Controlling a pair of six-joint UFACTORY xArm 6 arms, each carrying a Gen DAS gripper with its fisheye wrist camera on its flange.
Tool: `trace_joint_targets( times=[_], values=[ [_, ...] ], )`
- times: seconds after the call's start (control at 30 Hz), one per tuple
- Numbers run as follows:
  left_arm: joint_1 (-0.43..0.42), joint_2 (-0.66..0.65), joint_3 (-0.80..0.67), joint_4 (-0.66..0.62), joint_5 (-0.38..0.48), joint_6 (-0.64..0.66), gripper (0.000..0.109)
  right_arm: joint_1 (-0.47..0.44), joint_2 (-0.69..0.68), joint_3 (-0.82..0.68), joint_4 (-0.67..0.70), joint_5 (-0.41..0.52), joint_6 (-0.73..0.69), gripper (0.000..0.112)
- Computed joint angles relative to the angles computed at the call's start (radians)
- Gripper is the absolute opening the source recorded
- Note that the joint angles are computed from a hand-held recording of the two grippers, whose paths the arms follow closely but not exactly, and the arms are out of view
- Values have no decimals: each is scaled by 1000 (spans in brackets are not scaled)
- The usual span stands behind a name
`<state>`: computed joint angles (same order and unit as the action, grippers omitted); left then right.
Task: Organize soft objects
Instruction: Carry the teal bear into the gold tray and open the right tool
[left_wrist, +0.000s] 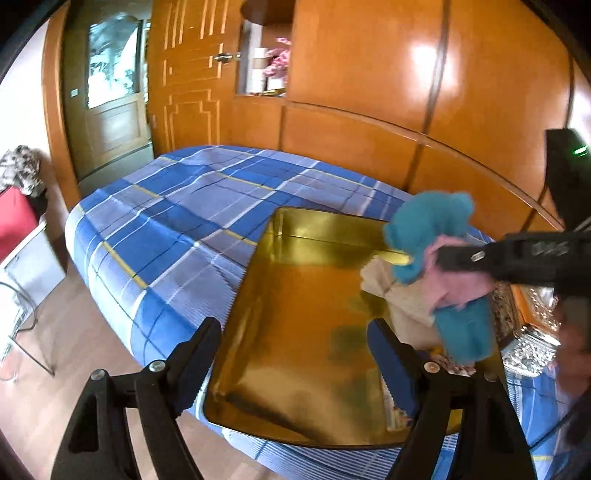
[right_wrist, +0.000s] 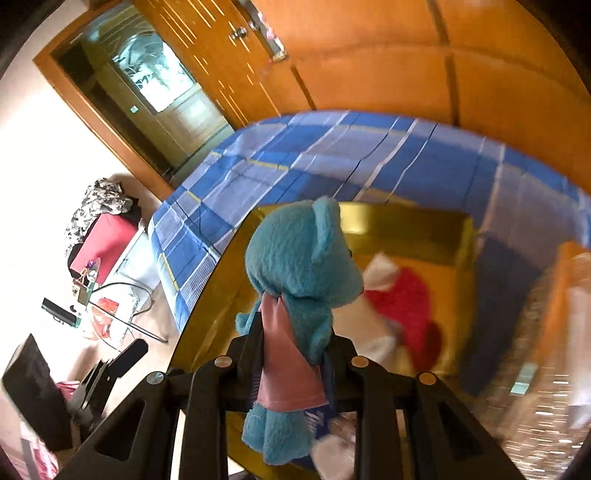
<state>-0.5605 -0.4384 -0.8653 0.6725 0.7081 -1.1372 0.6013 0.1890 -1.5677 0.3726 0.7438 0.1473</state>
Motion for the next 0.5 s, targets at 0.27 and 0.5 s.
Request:
trace_joint_targets(
  times=[0.27,0.5],
  values=[
    [15,6,3,-6,7,-6,82,29,81,-47,-85,15,79,44],
    [-1,7,-1,19,12,-21,82,32,-18,59,-175,-42,120,53]
  ],
)
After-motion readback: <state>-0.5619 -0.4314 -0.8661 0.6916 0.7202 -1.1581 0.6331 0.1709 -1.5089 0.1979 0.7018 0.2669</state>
